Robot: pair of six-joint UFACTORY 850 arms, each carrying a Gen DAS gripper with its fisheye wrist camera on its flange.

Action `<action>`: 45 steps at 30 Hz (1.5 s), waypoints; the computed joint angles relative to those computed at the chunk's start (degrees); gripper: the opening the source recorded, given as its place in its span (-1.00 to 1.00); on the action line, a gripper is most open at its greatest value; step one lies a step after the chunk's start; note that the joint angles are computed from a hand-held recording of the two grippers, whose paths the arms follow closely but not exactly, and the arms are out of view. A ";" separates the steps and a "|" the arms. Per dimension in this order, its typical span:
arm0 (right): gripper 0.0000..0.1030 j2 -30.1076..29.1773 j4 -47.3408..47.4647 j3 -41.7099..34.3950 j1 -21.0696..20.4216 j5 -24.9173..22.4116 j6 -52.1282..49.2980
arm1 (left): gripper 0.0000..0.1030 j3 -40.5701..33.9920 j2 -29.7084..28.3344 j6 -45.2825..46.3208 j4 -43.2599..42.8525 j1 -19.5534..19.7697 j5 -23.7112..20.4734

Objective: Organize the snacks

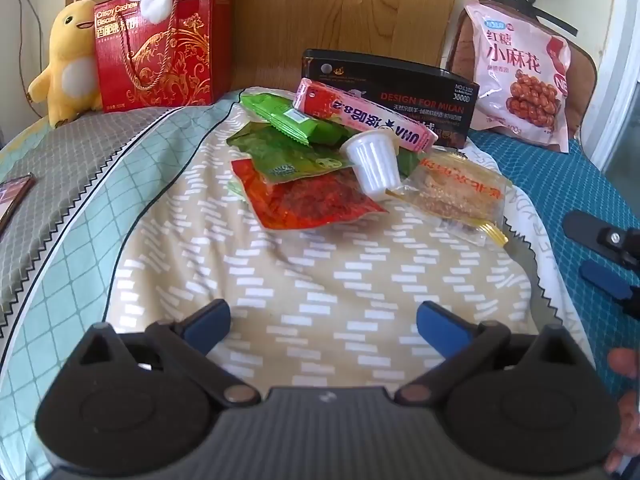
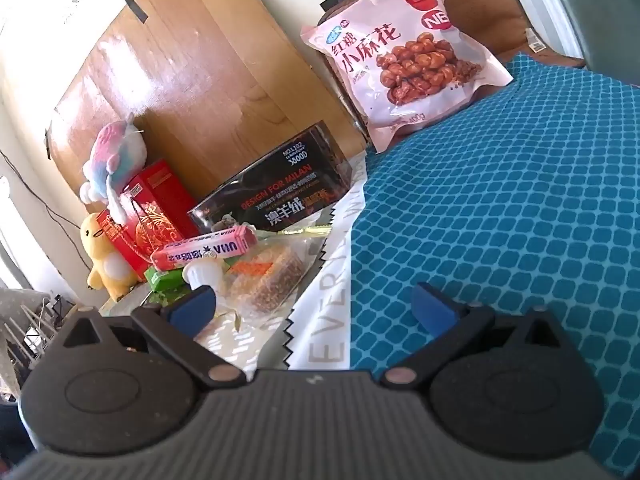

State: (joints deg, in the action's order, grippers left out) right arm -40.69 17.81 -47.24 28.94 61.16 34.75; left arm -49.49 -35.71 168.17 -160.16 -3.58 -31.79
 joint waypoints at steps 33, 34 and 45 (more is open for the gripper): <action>0.93 0.70 5.77 -1.91 4.25 -2.66 -22.10 | 0.99 2.24 -0.89 6.85 -11.69 0.67 -17.03; 0.92 0.70 5.91 -1.99 4.15 -2.84 -22.15 | 0.99 1.85 -1.41 7.36 -12.54 0.46 -16.89; 0.85 0.25 9.38 -2.09 5.22 -1.59 -22.99 | 0.99 2.80 -2.06 8.13 -11.09 0.63 -20.69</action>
